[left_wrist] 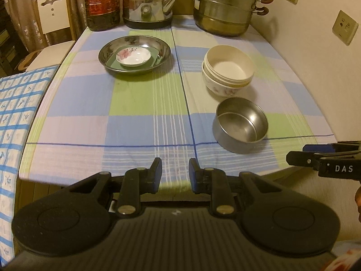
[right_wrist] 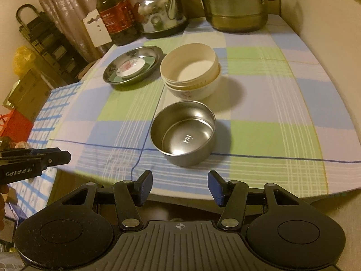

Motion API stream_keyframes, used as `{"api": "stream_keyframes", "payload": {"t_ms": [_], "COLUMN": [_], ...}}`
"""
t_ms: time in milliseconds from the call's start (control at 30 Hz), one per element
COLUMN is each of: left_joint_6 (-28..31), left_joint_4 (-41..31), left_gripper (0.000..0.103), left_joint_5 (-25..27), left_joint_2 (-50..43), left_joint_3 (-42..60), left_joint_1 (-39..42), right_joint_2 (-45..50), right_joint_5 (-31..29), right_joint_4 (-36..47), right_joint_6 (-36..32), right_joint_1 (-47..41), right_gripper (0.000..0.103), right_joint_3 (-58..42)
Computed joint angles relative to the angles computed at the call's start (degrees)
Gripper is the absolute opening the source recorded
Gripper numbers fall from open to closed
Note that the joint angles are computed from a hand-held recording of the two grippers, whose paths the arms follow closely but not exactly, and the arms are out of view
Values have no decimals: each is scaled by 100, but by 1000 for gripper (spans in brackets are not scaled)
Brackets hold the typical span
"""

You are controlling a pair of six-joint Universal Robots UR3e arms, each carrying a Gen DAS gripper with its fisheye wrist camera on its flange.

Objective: Organize plates and bowls
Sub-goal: 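Withdraw both grippers from the stacked bowls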

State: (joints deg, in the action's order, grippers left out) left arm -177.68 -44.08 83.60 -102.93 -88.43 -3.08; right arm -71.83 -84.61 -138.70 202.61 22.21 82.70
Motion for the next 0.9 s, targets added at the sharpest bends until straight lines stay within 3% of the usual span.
{"api": "stream_keyframes", "payload": {"t_ms": [600, 900], "left_joint_6": [-403, -250], "left_joint_4": [169, 162], "left_gripper": [22, 22], "left_joint_5": [468, 325], "left_joint_2": [456, 206], "left_joint_3": [-540, -321], "left_joint_1": [-425, -429], "right_joint_2": [-666, -713], "right_joint_5": [181, 131], "right_joint_4": [-664, -739], "right_joint_6": [-95, 45], "right_joint_1": [-119, -206], "right_gripper": [55, 55], "right_joint_3": [1097, 1189]}}
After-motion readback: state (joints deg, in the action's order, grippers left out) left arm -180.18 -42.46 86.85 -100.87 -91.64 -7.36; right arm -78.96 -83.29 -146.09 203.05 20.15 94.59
